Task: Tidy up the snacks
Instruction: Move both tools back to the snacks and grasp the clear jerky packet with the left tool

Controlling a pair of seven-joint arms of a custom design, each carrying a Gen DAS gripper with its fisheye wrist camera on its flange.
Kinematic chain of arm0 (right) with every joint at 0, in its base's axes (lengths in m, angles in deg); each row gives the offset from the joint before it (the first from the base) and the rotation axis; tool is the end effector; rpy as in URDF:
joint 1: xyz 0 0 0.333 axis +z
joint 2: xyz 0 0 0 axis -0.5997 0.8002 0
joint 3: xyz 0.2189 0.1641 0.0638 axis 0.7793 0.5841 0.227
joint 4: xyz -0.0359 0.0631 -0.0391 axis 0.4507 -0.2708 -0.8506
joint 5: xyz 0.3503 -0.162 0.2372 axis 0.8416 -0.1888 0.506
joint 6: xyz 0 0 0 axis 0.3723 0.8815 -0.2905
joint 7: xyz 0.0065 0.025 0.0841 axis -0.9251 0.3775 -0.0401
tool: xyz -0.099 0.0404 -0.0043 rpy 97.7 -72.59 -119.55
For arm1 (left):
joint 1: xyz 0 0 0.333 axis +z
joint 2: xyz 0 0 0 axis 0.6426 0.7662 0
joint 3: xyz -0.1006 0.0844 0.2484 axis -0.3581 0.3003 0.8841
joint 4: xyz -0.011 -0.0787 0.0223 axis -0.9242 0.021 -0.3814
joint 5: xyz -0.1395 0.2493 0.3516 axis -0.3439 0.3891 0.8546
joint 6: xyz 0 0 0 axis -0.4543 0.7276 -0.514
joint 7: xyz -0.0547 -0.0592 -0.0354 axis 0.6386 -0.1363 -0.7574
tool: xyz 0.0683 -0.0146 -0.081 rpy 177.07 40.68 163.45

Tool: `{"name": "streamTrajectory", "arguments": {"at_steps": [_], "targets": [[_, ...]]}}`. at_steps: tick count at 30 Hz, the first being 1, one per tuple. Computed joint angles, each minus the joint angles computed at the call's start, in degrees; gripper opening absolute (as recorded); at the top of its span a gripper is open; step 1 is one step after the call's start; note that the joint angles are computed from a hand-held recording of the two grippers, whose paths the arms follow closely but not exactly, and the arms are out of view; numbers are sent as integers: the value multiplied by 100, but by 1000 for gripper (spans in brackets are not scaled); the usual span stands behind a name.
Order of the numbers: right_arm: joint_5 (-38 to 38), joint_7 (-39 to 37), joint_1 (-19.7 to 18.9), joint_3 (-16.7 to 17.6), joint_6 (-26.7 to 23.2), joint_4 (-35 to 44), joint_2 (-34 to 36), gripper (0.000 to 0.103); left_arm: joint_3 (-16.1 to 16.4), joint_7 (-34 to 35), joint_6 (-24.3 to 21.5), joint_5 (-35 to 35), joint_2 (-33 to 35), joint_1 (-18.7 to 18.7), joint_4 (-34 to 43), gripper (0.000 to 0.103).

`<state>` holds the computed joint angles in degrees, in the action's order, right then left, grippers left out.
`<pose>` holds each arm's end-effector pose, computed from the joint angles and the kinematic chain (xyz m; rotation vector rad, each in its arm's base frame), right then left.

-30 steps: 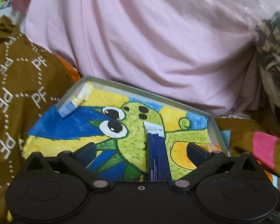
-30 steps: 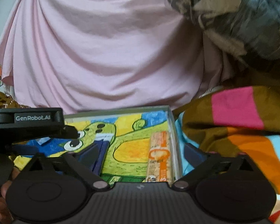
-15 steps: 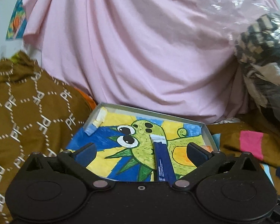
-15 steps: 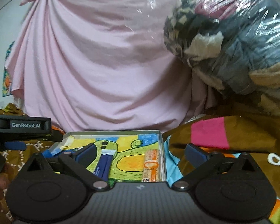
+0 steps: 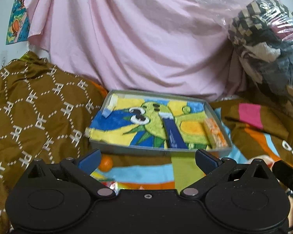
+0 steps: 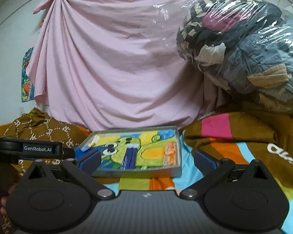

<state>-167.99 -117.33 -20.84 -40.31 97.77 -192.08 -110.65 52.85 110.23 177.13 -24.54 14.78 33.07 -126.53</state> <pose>0.4117 0.2674 0.4828 -0.9493 1.6010 -1.3744 0.5941 -0.0610 0.5322 -1.2115 1.9691 -1.4210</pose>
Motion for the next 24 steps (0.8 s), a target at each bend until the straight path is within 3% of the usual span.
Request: {"name": "streamTrajectory", "arguments": {"at_steps": [11, 17, 24], "targets": [[1465, -519, 378, 43, -212, 120, 127, 103, 250, -302, -583, 624, -445, 208, -669, 102], [2267, -906, 444, -362, 894, -22, 78, 103, 354, -316, -1061, 1146, -567, 307, -865, 102], [3431, -1816, 365, -443, 1232, 88, 340, 103, 377, -521, -1606, 1640, -443, 469, -834, 102]]}}
